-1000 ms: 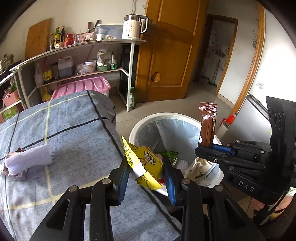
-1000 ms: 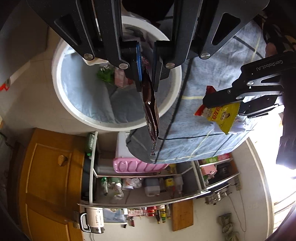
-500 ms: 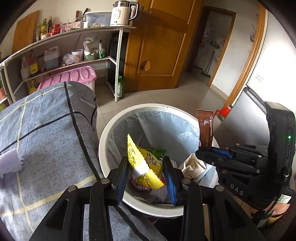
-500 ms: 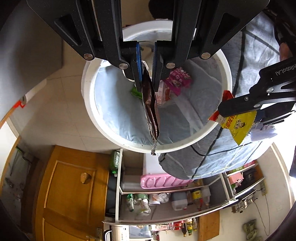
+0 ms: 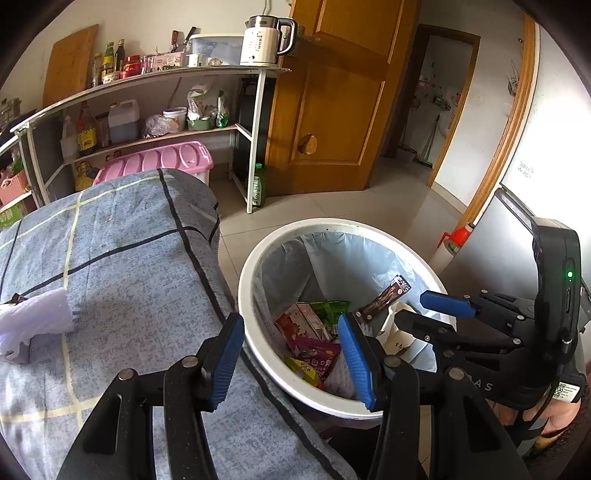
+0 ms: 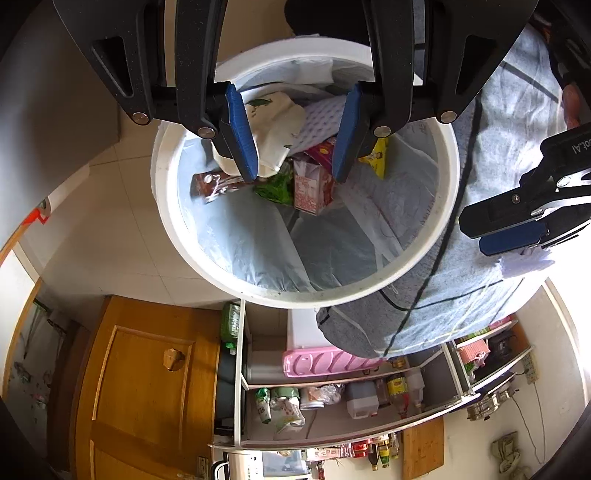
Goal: Collect trash
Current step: 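Open the left tool to drop the yellow wrapper while the right drops the chocolate wrapper, then move both open tools back over the table toward the milk carton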
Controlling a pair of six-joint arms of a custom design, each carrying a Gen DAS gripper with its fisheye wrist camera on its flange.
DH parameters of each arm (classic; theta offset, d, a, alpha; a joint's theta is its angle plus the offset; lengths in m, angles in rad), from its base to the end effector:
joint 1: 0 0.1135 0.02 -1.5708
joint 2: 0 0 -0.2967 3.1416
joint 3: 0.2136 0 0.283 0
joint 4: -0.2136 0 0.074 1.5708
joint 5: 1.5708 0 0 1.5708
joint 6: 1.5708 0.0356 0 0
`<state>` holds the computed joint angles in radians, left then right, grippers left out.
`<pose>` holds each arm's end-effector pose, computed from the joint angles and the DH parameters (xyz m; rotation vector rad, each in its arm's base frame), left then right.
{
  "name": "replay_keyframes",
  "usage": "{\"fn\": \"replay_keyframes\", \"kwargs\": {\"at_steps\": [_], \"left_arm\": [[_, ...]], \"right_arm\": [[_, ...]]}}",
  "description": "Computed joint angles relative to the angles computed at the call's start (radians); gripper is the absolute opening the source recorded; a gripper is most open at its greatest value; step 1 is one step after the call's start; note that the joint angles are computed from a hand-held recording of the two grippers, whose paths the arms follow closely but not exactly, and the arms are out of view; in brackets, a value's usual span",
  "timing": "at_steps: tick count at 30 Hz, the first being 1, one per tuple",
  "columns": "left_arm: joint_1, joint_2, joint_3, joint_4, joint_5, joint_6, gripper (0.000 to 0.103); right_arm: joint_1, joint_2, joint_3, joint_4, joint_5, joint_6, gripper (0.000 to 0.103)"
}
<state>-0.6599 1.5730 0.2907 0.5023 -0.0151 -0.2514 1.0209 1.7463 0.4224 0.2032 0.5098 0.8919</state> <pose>0.1858 -0.1435 0.0851 0.4777 2.3434 -0.4230 0.1420 0.1983 0.0575 -0.0122 2.4772 0.0911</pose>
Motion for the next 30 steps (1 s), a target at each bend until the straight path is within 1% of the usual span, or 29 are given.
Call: {"fn": "replay_keyframes", "kwargs": {"at_steps": [2, 5, 10, 16, 20, 22, 25, 30], "left_arm": [[0.034, -0.040, -0.031, 0.003, 0.024, 0.004, 0.053], [0.075, -0.111, -0.075, -0.010, 0.014, 0.012, 0.053], [0.209, -0.234, -0.141, -0.057, 0.076, 0.054, 0.053], [0.414, -0.388, -0.194, -0.151, 0.154, 0.140, 0.053], [0.603, -0.471, -0.214, -0.220, 0.253, 0.223, 0.053], [0.707, -0.488, -0.219, -0.243, 0.302, 0.276, 0.053], [0.881, -0.461, -0.213, -0.259, 0.377, 0.369, 0.054], [1.141, -0.324, -0.166, -0.235, 0.482, 0.501, 0.054]], "right_arm": [[0.015, -0.005, 0.008, 0.008, 0.009, 0.001, 0.043], [0.037, 0.001, 0.029, 0.023, 0.013, -0.010, 0.043], [0.076, 0.024, 0.087, 0.037, 0.022, -0.055, 0.043], [0.104, 0.070, 0.178, 0.040, 0.013, -0.093, 0.043], [0.116, 0.122, 0.243, 0.065, -0.012, -0.137, 0.043], [0.120, 0.150, 0.286, 0.060, -0.023, -0.162, 0.043], [0.121, 0.190, 0.354, 0.056, -0.046, -0.201, 0.043], [0.121, 0.256, 0.468, 0.062, -0.085, -0.288, 0.044]]}}
